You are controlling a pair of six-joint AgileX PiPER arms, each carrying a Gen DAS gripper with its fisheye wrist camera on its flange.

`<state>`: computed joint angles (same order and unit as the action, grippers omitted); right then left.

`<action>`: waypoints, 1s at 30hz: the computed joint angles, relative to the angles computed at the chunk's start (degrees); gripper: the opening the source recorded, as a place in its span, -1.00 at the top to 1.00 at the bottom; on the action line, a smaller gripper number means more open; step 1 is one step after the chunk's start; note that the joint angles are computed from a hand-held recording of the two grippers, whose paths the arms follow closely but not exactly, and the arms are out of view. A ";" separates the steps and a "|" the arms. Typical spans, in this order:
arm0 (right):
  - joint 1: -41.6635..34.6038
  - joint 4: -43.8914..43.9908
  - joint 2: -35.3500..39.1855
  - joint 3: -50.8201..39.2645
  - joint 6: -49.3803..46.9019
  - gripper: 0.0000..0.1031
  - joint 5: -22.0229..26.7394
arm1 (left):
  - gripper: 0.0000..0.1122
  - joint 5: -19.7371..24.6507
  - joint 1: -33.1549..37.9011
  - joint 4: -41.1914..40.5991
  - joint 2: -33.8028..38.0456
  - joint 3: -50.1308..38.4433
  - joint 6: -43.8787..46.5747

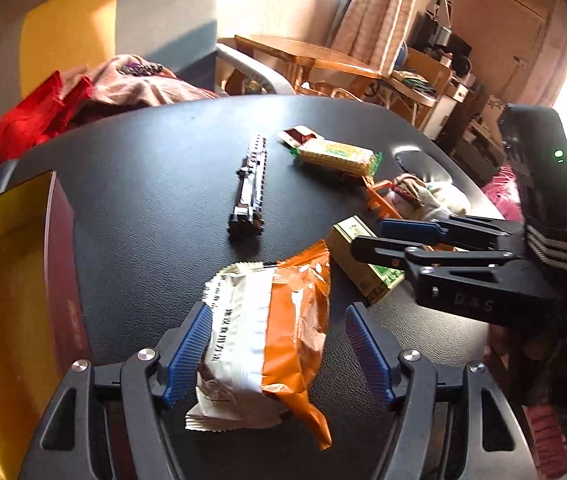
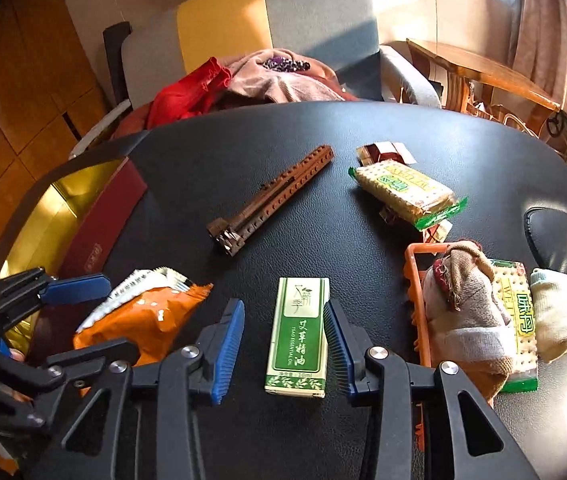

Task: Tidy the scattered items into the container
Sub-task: 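Lift the snack bag with the left gripper while the right gripper grasps the green oil carton, then carry both items over the gold box and open both grippers to drop them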

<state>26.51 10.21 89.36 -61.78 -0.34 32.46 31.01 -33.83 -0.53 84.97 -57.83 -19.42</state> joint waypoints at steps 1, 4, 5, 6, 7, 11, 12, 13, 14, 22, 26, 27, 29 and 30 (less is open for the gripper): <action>0.01 -0.40 0.73 -0.51 -0.12 0.16 0.55 | -0.26 0.06 0.16 0.42 0.14 -0.11 -0.40; -0.09 -0.76 2.33 -1.54 -0.91 0.15 1.77 | -0.31 0.10 2.15 -4.30 0.60 -0.25 4.40; -0.19 -0.66 2.69 -1.67 -1.11 0.15 1.85 | -0.32 0.47 2.60 -5.05 0.97 -0.54 5.39; -0.23 -0.61 3.02 -1.80 -1.27 0.15 1.97 | -0.32 0.69 3.12 -6.40 1.27 -0.74 7.15; -0.15 -0.91 3.41 -1.97 -1.23 0.15 2.10 | -0.32 0.87 3.37 -7.29 1.53 -0.87 8.34; 0.21 -2.52 3.99 -1.20 -0.44 0.23 0.98 | -0.33 1.23 3.17 -6.89 2.78 -1.45 8.41; 0.18 -2.75 3.99 -0.86 -0.30 0.24 0.65 | -0.32 1.27 3.03 -6.49 3.12 -1.60 8.05; 0.07 -2.59 3.87 -0.43 -0.57 0.27 0.30 | -0.33 1.30 3.07 -6.75 3.44 -1.70 8.07; -0.06 -2.26 3.70 0.07 -1.02 0.28 -0.13 | -0.33 1.29 3.39 -8.36 3.93 -1.70 8.97; 0.92 -4.40 0.93 4.26 2.08 0.38 -2.97 | -0.19 -2.32 -0.17 -6.75 4.62 1.73 2.09; 1.17 -4.53 -0.82 6.24 4.47 0.40 -3.90 | -0.16 -2.91 -0.99 -3.88 2.98 3.22 -2.72; 1.31 -4.78 -1.20 6.59 5.23 0.40 -3.98 | -0.15 -2.87 -1.37 -2.54 2.51 3.51 -4.54; 1.75 -5.46 -2.02 7.31 6.94 0.41 -4.12 | -0.14 -3.08 -2.47 0.56 1.29 4.28 -8.29; 1.99 -5.77 -2.56 7.76 7.75 0.41 -4.15 | -0.14 -3.07 -3.03 2.24 0.76 4.53 -10.11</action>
